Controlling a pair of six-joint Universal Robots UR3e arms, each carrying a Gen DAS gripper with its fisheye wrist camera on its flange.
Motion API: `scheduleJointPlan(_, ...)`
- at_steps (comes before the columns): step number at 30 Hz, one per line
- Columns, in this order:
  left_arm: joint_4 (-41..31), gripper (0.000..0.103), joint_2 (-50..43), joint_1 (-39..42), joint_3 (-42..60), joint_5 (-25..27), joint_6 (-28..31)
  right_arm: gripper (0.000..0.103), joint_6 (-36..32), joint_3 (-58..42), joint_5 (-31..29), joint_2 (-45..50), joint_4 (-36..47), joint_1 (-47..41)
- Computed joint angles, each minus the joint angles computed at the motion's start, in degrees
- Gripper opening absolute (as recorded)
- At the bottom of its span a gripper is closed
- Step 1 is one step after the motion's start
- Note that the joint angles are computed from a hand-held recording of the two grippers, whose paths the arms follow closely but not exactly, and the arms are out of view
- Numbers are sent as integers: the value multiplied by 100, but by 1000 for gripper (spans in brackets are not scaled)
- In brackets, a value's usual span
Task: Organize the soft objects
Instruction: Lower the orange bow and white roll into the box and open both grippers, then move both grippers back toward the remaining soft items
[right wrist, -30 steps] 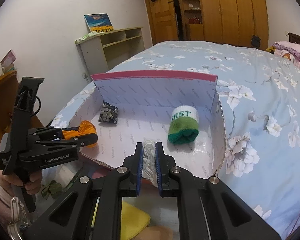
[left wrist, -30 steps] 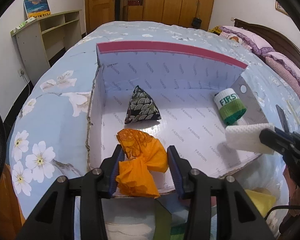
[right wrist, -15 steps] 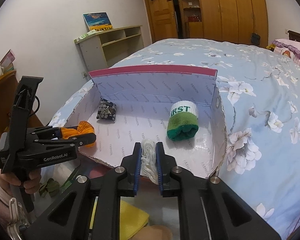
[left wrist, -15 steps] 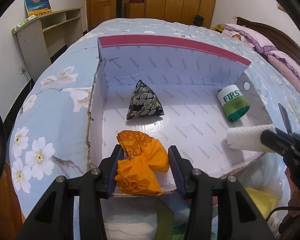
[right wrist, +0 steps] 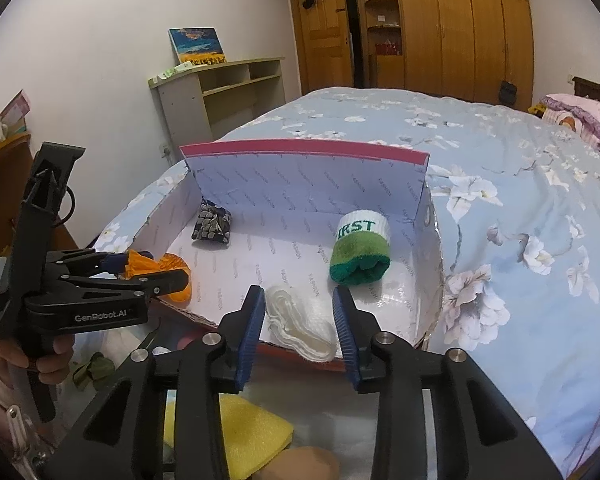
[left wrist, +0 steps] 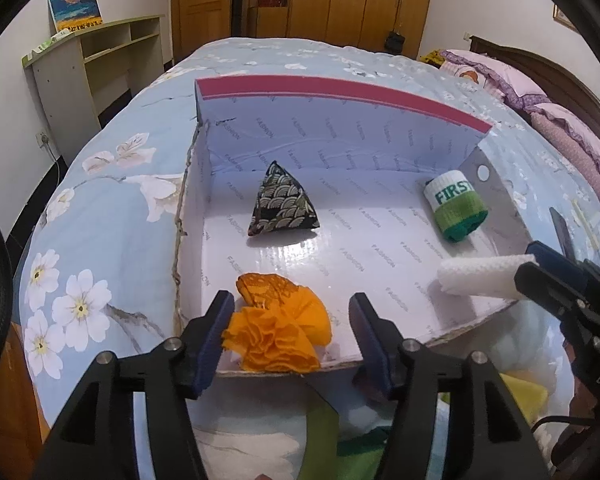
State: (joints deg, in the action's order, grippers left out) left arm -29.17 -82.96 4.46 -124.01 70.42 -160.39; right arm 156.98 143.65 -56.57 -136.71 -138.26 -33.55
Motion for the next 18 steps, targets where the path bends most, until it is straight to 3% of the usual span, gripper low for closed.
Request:
scheduleJointPlan(9,-466,65,601,205,-130,-225,57,40,-276,-34,211,-870,920,-386)
scheduleJointPlan(18,-945,65,1222,422,-282,-316,235,40,-1231,-338,901,-2365,3284,-1500)
